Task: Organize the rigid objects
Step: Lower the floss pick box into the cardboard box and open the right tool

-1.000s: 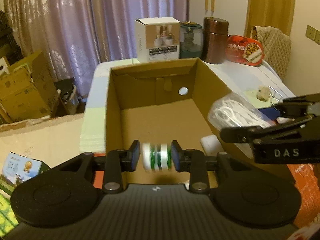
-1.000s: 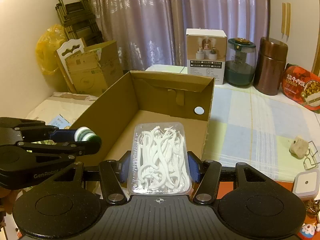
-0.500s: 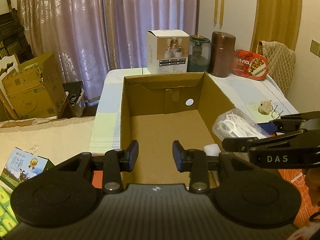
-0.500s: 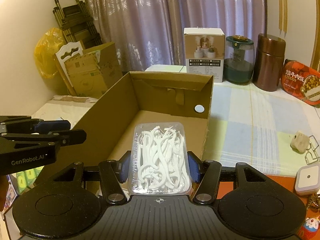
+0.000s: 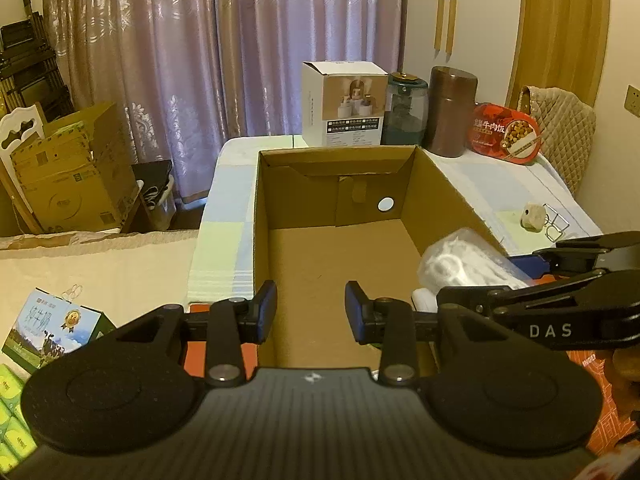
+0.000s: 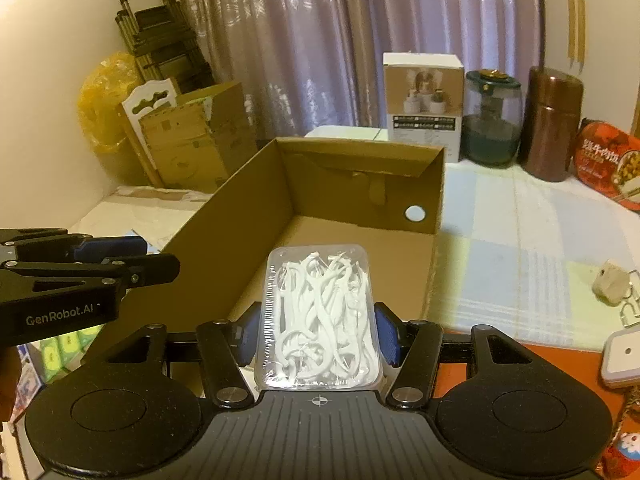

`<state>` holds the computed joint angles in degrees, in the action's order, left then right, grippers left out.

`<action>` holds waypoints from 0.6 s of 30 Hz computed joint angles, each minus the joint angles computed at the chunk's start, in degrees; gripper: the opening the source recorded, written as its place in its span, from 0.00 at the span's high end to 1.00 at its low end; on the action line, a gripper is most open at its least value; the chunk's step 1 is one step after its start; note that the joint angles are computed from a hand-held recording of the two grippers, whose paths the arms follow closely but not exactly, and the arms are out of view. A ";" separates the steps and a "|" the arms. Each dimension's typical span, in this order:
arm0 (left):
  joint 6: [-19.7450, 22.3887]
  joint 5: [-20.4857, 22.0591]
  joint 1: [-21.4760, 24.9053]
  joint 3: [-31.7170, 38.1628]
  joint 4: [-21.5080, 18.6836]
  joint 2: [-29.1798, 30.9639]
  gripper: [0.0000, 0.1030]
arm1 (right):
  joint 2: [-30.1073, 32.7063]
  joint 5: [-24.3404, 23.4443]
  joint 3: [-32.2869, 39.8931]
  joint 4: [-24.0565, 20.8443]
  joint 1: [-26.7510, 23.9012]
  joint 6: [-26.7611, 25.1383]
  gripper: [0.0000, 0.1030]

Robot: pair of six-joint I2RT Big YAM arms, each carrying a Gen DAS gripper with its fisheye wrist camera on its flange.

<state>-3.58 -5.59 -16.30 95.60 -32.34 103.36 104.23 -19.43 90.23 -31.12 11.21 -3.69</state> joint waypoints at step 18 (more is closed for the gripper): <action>-6.02 -1.75 -5.05 -7.58 1.69 -9.40 0.66 | -16.47 -0.83 -16.79 7.76 -7.61 8.15 0.33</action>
<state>-9.60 -7.34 -21.34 88.02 -30.65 93.96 87.76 -20.26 73.44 -23.36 3.60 4.46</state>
